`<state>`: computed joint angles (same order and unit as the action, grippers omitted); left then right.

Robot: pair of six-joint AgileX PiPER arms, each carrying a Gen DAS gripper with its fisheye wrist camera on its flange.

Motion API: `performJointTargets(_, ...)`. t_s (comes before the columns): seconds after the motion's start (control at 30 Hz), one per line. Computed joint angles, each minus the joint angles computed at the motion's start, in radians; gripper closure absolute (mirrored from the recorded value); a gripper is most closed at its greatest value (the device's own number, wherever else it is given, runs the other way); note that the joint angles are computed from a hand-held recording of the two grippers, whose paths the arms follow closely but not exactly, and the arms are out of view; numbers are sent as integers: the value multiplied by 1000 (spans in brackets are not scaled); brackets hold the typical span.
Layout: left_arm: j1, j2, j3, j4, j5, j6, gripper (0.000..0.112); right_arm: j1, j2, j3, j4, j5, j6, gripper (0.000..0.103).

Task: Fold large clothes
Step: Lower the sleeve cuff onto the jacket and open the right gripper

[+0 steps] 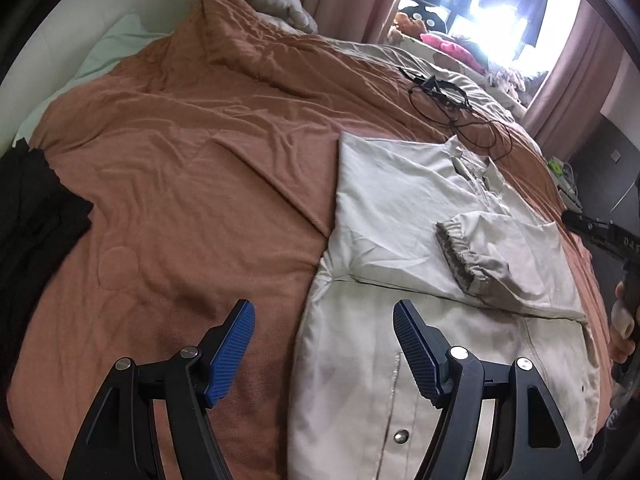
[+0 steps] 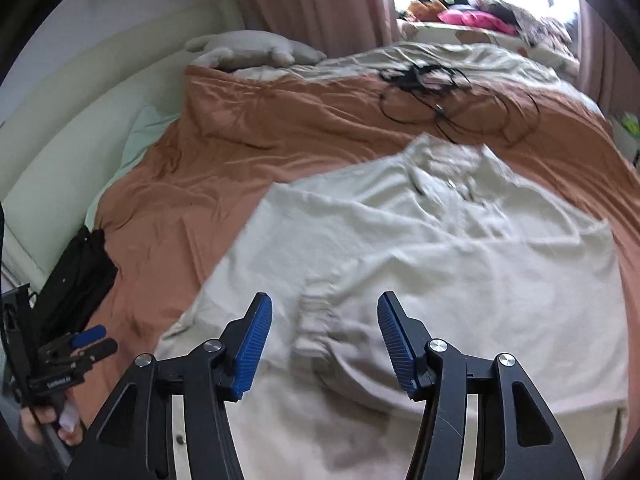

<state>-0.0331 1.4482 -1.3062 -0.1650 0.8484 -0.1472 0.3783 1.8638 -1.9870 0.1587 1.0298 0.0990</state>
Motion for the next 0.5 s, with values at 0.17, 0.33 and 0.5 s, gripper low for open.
performJointTargets(0.17, -57, 8, -4, 23, -6, -38, 39, -111, -125, 208, 35, -47, -55, 48)
performJointTargets(0.33, -103, -4, 23, 49, 2, -83, 39, -251, -231, 362, 66, -45, -126, 48)
performJointTargets(0.5, -145, -70, 85, 91, 11, -139, 39, -397, -349, 518, 118, -48, -215, 42)
